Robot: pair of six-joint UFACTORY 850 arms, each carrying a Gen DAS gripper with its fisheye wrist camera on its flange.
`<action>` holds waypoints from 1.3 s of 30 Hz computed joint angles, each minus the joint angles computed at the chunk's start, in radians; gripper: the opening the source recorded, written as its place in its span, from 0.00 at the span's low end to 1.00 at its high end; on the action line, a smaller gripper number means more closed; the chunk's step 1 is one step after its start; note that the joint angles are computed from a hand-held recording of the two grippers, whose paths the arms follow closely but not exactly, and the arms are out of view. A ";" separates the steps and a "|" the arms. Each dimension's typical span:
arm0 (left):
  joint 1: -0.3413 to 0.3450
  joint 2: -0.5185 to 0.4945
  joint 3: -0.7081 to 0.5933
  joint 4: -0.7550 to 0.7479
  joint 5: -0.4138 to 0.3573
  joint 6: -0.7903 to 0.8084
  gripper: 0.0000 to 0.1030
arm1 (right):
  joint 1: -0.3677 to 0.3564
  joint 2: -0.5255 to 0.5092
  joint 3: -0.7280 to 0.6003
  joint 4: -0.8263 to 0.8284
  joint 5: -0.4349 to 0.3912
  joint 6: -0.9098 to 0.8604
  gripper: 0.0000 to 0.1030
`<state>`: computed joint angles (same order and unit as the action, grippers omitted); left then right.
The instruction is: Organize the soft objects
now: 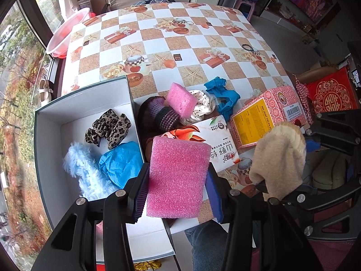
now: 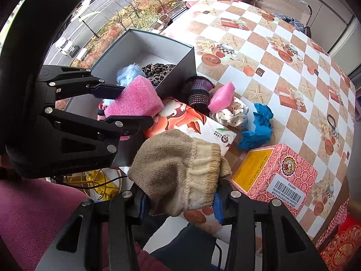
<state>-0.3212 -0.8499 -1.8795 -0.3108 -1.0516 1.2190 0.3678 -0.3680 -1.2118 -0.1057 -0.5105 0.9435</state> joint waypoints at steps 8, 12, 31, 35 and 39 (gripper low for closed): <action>0.004 -0.004 -0.010 -0.005 0.000 -0.010 0.49 | -0.001 0.001 -0.001 -0.011 -0.003 0.013 0.43; 0.009 -0.017 -0.035 -0.009 -0.007 -0.032 0.49 | -0.005 -0.003 -0.007 -0.009 -0.004 0.012 0.43; 0.091 -0.186 -0.320 0.032 -0.024 -0.321 0.49 | -0.026 -0.161 -0.223 0.150 -0.031 -0.259 0.43; 0.104 -0.187 -0.301 0.073 0.004 -0.347 0.49 | -0.027 -0.214 -0.303 0.181 -0.047 -0.320 0.43; 0.117 -0.202 -0.298 0.119 -0.005 -0.391 0.49 | -0.032 -0.269 -0.379 0.231 -0.069 -0.394 0.43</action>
